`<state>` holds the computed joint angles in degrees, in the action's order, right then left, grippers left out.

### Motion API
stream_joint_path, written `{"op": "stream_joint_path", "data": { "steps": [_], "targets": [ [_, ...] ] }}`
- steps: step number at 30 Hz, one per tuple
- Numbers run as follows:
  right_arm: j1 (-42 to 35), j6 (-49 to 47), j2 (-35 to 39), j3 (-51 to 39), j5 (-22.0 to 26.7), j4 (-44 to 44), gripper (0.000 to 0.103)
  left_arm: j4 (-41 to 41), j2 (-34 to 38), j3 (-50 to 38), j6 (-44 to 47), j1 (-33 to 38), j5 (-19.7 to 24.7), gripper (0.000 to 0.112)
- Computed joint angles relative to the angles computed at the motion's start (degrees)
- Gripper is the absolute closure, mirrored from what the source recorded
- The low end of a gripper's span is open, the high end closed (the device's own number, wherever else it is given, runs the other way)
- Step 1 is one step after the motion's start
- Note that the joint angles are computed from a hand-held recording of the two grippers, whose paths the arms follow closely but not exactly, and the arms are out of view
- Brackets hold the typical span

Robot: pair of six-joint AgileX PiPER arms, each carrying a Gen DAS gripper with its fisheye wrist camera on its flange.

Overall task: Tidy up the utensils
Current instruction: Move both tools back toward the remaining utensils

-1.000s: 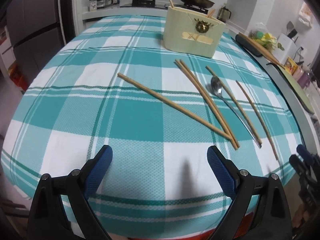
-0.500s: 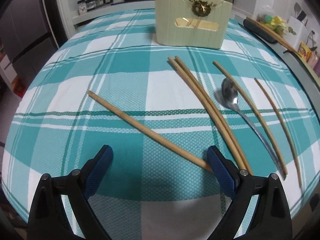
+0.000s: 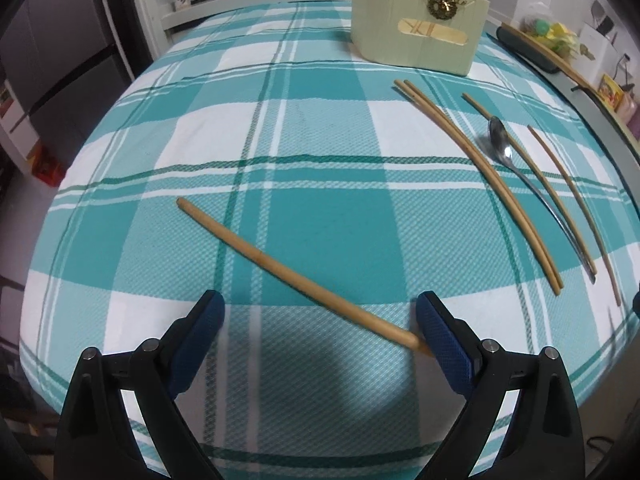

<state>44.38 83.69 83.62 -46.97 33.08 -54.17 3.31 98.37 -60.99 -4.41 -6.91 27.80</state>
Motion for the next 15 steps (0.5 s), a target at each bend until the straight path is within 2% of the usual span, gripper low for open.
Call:
{"op": "stream_joint_path", "data": {
  "steps": [6, 9, 11, 12, 14, 15],
  "targets": [
    [-2.22, -5.35, 1.36, -1.74, 1.52, 4.75, 0.052, -3.49, -0.15, -0.81, 5.19, 3.87, 1.72, 0.016],
    [-4.17, -10.76, 2.17, -2.56, 0.52, 9.33, 0.052, -3.91, 1.24, -2.16, 4.10, 4.88, 2.17, 0.016],
    [-4.24, -10.87, 2.84, -2.91, 1.08, 9.68, 0.052, -5.56, 1.94, -2.54, 4.45, 5.02, 0.48, 0.017],
    [-4.35, -10.87, 2.95, -2.79, 0.74, 9.94, 0.052, -7.34, 2.40, -2.90, 5.90, 4.98, -0.29, 0.019],
    [-4.32, -10.76, 3.04, -2.68, 0.15, 10.39, 0.052, -11.11, 3.07, -3.52, 10.19, 4.57, -2.18, 0.034],
    [-4.04, -10.53, 3.11, -2.69, 0.16, 10.22, 0.052, -15.63, 3.72, -4.20, 15.19, 4.49, -2.67, 0.037]
  ]
}}
